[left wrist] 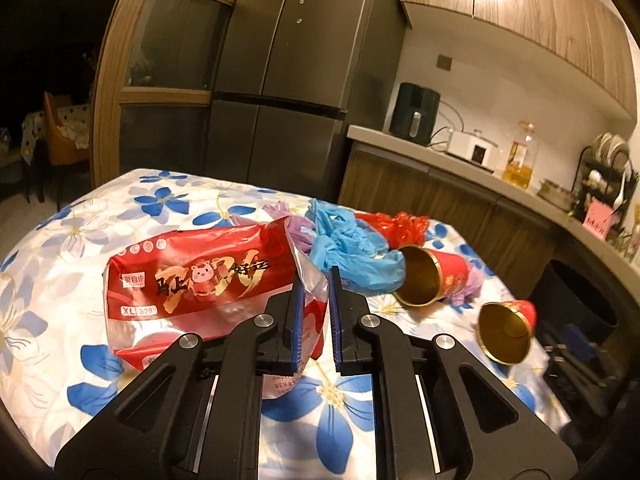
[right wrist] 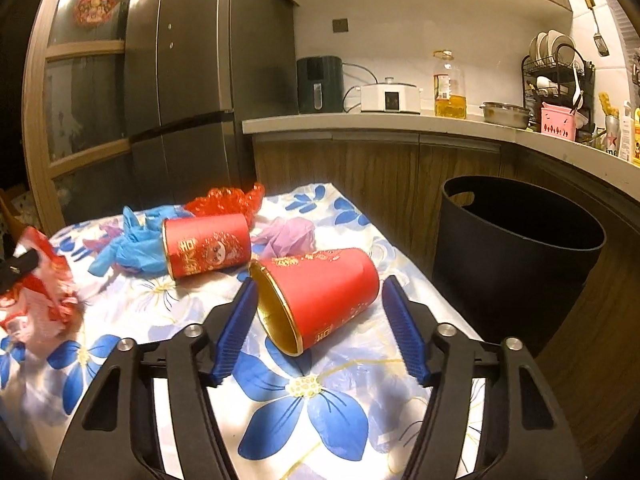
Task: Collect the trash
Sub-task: 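Grasp the red snack bag with the left tool while the right tool grasps a red paper cup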
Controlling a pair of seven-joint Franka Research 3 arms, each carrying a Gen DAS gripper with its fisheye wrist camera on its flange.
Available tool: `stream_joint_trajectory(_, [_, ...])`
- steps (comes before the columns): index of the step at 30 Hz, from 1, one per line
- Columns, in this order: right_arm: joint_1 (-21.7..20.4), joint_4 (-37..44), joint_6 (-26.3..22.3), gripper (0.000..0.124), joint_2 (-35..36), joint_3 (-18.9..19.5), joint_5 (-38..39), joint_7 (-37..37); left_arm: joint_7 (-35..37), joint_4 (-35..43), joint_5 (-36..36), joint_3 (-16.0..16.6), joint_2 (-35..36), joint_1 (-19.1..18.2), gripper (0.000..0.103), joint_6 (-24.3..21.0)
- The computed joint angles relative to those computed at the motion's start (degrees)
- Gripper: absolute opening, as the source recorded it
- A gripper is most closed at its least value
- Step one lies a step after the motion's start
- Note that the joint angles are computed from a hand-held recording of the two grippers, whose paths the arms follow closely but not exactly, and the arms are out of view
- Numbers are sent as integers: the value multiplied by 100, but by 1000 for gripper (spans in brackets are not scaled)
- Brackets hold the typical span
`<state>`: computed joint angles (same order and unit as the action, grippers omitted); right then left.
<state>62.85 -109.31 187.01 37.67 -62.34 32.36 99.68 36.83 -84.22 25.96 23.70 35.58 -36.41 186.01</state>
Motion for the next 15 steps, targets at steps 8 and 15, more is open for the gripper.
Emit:
stream_joint_trajectory(8, [-200,237,-562,39,122,28,-448,427,370,-605,-333,335,-317,-327,10,566])
stream_joint_trajectory(15, [-336,193,-550,20,-25,137,-921,808,905,-923,-786,467,-496,-566,10,778])
